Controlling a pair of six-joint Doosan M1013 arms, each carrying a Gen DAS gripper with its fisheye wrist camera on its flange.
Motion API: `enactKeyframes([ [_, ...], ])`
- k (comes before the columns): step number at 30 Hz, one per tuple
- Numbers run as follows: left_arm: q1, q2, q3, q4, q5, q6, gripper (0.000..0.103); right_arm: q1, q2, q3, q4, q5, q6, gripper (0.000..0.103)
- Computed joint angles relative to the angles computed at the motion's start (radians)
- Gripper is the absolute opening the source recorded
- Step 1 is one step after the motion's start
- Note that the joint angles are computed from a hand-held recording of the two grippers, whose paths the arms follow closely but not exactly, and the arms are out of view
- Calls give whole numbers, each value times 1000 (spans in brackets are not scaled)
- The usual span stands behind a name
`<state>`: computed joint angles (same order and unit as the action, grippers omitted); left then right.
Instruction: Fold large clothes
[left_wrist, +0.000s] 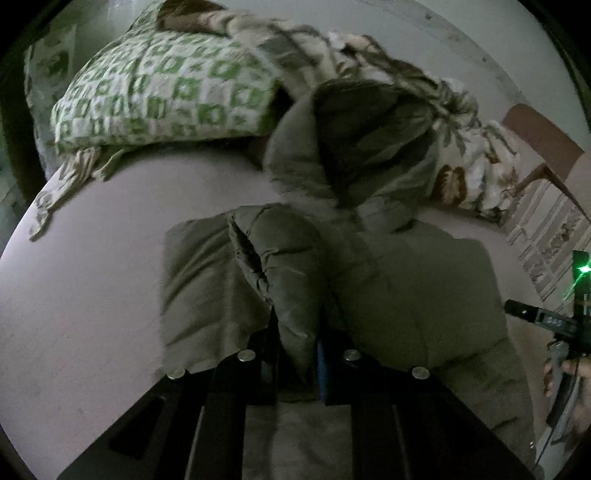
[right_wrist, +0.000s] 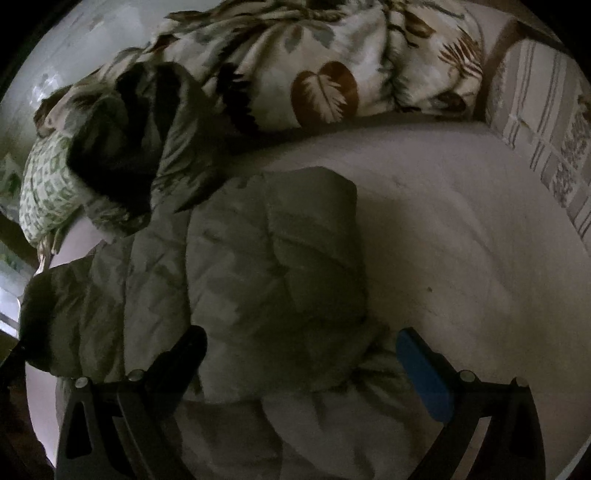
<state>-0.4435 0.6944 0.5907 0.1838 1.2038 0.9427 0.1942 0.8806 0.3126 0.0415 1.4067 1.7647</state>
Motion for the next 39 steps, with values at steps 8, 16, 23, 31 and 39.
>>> enactKeyframes([
  [8, 9, 19, 40, -25, 22, 2, 19, 29, 67, -75, -25, 108, -28, 103],
  [16, 1, -4, 94, 12, -15, -2, 30, 35, 30, 22, -50, 42, -36, 103],
  [23, -9, -22, 124, 61, 5, -13, 61, 46, -67, 180, -57, -81, -95, 103],
  [31, -8, -33, 143, 69, 10, -39, 70, 55, -81, 233, -69, -90, -88, 103],
  [39, -36, -85, 205, 154, 33, -47, 71, 58, -247, 473, -32, -285, -153, 103],
])
